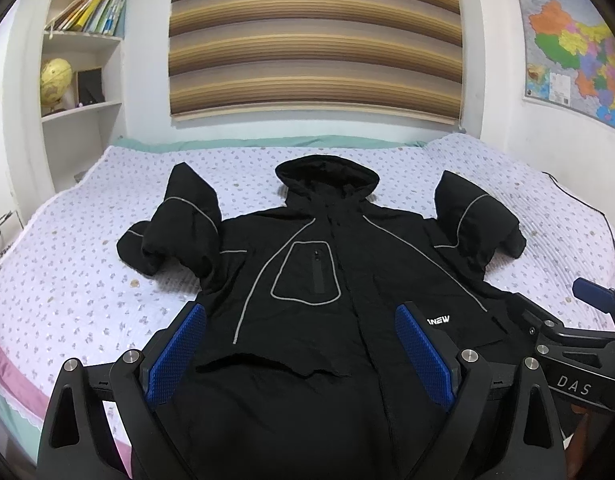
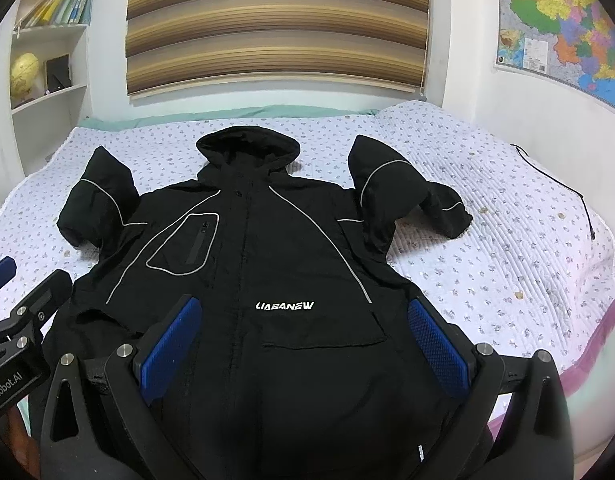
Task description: Fold large clothes
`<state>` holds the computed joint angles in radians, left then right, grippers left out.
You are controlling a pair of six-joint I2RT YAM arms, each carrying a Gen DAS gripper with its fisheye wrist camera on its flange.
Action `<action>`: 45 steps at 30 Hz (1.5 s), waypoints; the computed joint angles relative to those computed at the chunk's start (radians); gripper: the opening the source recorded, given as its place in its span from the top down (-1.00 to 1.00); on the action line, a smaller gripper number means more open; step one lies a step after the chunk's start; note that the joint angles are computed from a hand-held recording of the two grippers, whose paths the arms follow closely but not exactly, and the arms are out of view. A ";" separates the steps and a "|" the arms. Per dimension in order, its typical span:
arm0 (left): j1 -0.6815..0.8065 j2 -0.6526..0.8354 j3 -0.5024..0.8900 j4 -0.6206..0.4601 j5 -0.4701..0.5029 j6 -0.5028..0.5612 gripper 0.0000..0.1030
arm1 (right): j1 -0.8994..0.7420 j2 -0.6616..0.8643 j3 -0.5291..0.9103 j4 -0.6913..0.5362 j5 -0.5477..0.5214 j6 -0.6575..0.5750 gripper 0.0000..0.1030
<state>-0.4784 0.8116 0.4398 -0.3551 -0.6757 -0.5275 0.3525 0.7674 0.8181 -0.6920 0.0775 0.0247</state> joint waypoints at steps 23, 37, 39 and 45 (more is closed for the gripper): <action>0.112 0.441 0.185 0.195 0.283 0.103 -0.87 | -0.466 0.257 0.073 0.087 -0.321 -0.172 -1.00; 0.209 1.313 1.043 0.183 0.587 0.237 -0.87 | -0.833 1.120 0.826 -0.071 -0.627 -0.158 -0.71; 0.213 1.452 1.201 0.145 0.570 0.236 -0.85 | -0.836 1.207 0.928 -0.091 -0.609 -0.133 -0.47; 0.235 1.792 1.605 0.049 0.634 0.194 -0.84 | -0.824 1.547 1.349 -0.224 -0.607 -0.068 -0.41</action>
